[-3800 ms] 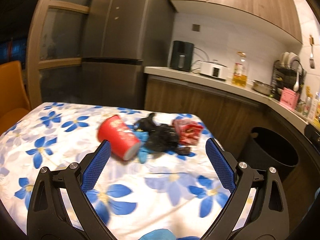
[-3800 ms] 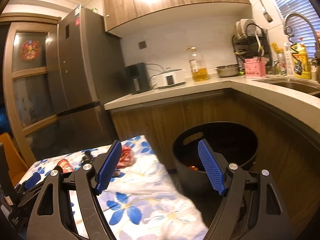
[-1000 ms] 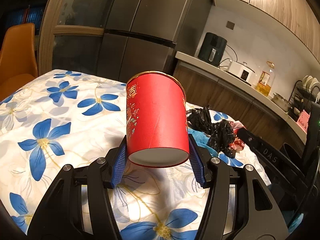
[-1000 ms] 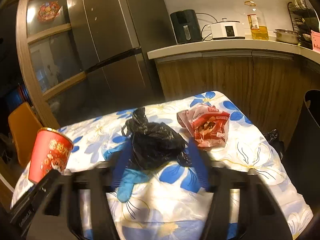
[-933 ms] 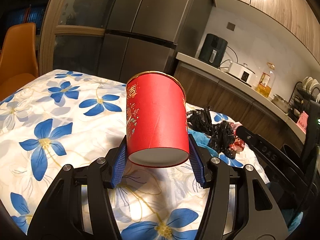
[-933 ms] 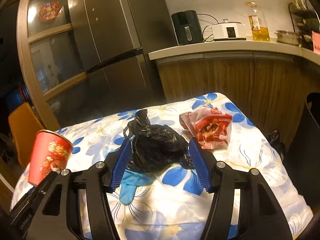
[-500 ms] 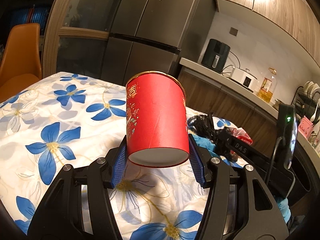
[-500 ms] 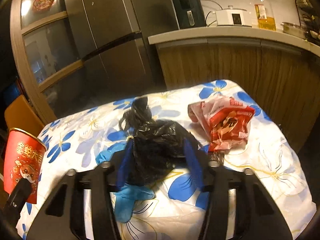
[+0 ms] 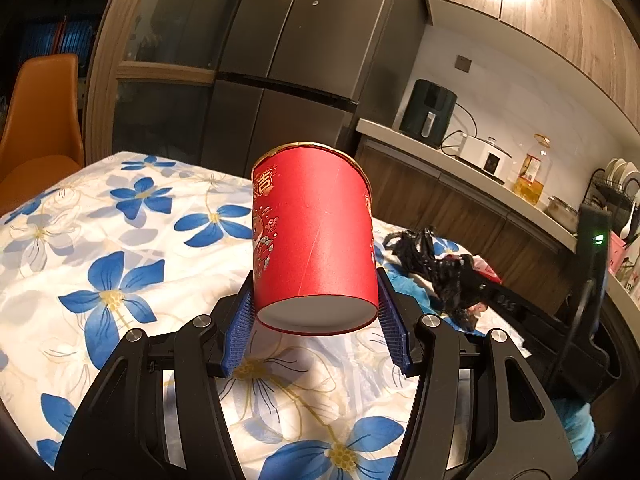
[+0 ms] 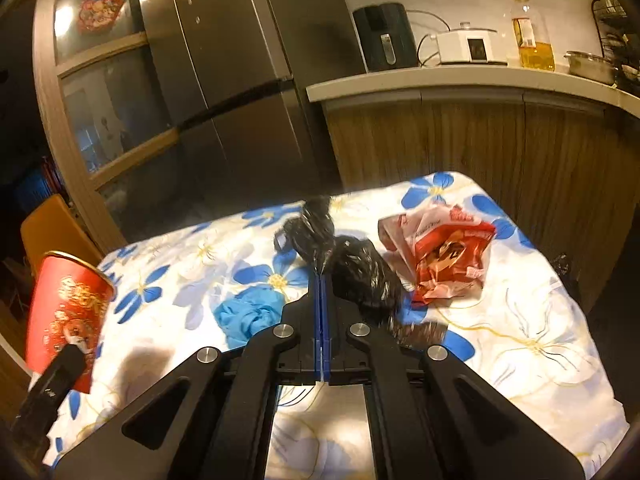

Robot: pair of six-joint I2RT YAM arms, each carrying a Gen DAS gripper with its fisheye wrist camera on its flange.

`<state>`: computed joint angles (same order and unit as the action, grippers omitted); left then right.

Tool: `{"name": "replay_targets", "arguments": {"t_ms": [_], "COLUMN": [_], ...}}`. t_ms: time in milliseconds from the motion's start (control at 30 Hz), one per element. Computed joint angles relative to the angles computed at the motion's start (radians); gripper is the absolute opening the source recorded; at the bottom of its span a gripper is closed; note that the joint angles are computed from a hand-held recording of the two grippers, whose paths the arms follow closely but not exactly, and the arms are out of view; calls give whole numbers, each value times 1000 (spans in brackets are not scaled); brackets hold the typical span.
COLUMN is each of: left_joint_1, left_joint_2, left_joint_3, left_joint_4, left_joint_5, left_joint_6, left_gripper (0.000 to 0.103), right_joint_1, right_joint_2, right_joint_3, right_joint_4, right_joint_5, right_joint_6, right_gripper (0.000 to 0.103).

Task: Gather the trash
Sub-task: 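Carry the red cup and black bag over the black trash bin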

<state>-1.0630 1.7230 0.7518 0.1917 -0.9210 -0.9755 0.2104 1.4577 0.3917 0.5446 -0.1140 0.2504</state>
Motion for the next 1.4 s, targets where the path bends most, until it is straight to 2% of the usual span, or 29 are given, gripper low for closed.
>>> {"name": "replay_targets", "arguments": {"t_ms": [233,467,633,833,967,1100,1267,1400], "left_joint_1": [-45,-103,-143,-190,-214,-230,-244,-247], "left_joint_2": [-16,-29,-21,17,59,111,197,277], "left_joint_3": [25,61,111,205,280,362,496,613], "left_joint_4": [-50,-119,-158,-180,-176,-156,-106,-76], "left_joint_5": [-46,-87,-113,-136,-140,-127,-101,-64], "left_joint_6": [-3,-26,-20,29,83,147,258,339], "left_gripper": [55,55,55,55,55,55,55,55], "right_joint_1": [-38,-110,-241,-442,-620,-840,-1116,-1263], "right_joint_2": [-292,-638,-859,-1007,-1041,-1013,-903,-786], "right_joint_3": [-82,-117,-121,-101,-79,-46,5,52], "right_joint_4": [-112,-344,-533,-702,-778,-825,-857,-847], "right_joint_5": [-49,-135,-264,-427,-567,-736,-938,-1030], "right_joint_6": [-17,-47,-64,-115,-168,-248,-382,-451], "right_gripper": [1,1,1,1,1,1,1,1]}}
